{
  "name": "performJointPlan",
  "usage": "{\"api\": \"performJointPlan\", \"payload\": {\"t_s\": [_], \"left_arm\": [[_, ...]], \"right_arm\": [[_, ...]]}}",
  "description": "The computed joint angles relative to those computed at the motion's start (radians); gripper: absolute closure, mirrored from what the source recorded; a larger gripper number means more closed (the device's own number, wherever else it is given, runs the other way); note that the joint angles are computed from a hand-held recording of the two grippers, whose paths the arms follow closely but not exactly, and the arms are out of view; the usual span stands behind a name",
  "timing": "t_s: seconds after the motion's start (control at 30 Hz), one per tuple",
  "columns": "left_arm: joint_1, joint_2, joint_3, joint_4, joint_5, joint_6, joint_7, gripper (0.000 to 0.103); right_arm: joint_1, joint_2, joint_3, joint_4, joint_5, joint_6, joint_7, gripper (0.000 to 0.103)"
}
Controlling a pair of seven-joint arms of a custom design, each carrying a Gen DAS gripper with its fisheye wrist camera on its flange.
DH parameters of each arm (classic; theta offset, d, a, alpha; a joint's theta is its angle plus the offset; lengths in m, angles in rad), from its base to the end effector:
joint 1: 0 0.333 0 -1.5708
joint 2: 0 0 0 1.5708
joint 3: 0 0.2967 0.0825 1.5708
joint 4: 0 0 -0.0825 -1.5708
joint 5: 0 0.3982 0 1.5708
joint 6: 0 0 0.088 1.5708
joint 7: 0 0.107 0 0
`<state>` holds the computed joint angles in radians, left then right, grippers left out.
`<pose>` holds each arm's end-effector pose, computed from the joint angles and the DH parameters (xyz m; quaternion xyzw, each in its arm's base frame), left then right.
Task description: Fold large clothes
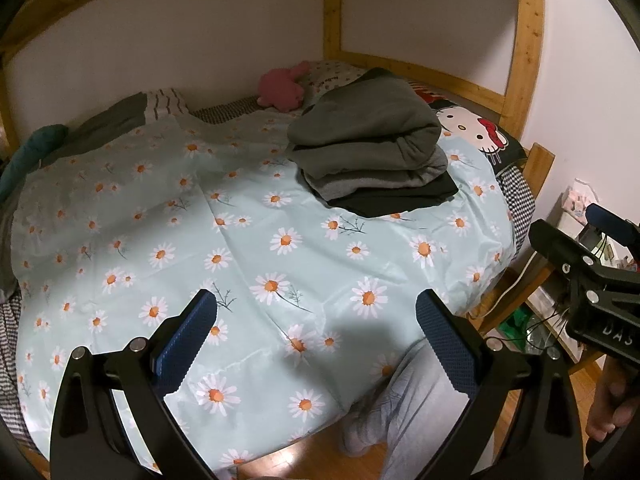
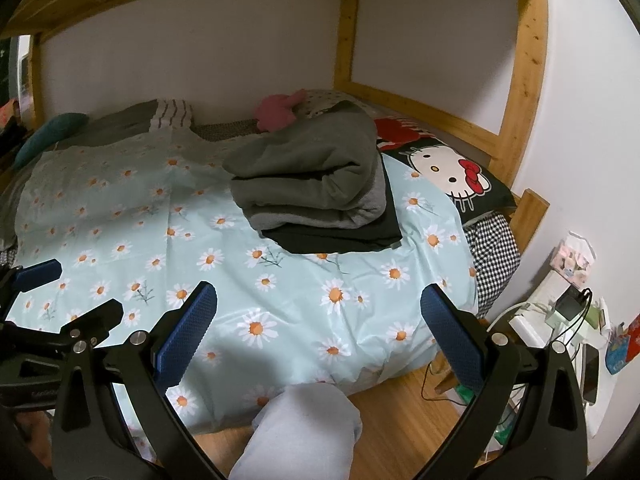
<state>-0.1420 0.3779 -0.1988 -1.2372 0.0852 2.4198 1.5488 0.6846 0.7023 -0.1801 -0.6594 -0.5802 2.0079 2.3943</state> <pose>0.6926 -0.2112 0.6364 -0.5403 0.7431 -0.3205 0.2305 0.6445 0.3973 0.6544 -0.5753 0.6801 -0.3654 0.2703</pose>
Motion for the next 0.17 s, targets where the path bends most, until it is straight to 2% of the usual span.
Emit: {"api": "performJointPlan", "payload": {"t_s": [0.17], "left_arm": [[0.002, -0.004, -0.004, -0.005, -0.007, -0.002, 0.011, 0.005]], "right_arm": [[0.009, -0.019, -0.001, -0.031, -0.010, 0.009, 0.017, 0.003]]}}
